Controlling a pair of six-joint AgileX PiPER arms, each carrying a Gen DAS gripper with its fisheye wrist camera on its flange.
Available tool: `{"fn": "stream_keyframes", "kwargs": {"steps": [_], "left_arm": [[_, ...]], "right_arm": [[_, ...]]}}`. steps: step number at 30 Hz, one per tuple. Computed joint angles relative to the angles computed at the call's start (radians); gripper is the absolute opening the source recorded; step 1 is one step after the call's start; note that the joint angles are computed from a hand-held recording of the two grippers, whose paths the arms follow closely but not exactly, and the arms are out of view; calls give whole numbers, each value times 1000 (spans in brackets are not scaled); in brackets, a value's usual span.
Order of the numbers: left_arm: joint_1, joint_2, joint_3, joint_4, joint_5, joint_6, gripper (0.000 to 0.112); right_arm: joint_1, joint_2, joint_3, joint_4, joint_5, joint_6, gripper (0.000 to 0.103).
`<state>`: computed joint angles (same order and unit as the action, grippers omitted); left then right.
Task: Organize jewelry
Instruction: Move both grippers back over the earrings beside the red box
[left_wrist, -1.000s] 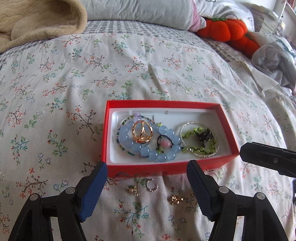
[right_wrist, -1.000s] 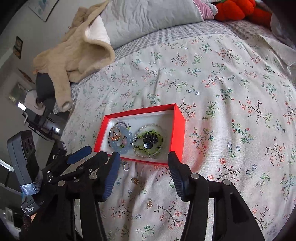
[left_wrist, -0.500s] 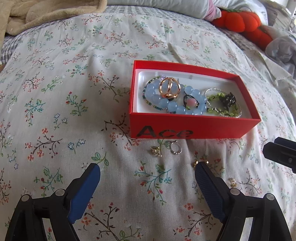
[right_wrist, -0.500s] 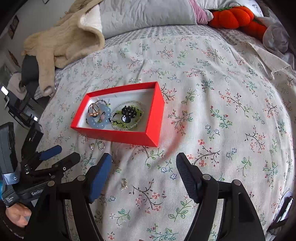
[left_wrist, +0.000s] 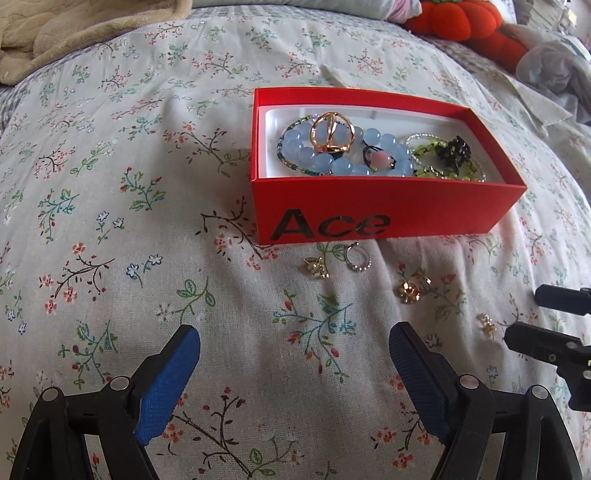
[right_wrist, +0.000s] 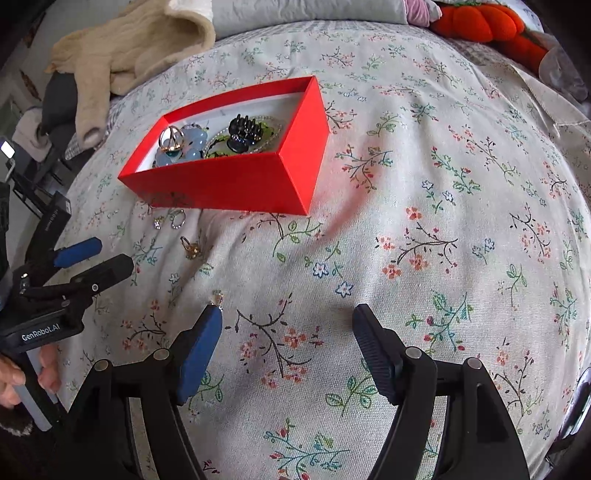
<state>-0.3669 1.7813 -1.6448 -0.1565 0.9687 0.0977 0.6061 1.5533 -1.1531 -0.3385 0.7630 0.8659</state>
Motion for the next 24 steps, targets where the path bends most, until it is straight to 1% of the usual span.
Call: {"fn": "stream_keyframes", "kwargs": {"steps": [3, 7, 9, 12, 19, 21, 23, 24], "left_arm": [[6, 2, 6, -12, -2, 21, 87], [8, -1, 21, -27, -9, 52, 87], [6, -2, 26, -30, -10, 69, 87], [2, 2, 21, -27, -5, 83, 87], [17, 19, -10, -101, 22, 144, 87], [26, 27, -23, -130, 31, 159, 83], [37, 44, -49, -163, 55, 173, 69], [41, 51, -58, -174, 64, 174, 65]], "right_arm": [[34, 9, 5, -57, 11, 13, 77], [56, 18, 23, -87, -2, 11, 90], [74, 27, 24, -122, 6, 23, 93], [76, 29, 23, -124, 7, 26, 95], [38, 21, -12, -13, 29, -55, 95], [35, 8, -10, 9, 15, -61, 95], [36, 1, -14, 19, 6, -65, 95], [39, 1, -21, 21, 6, -67, 95]]}}
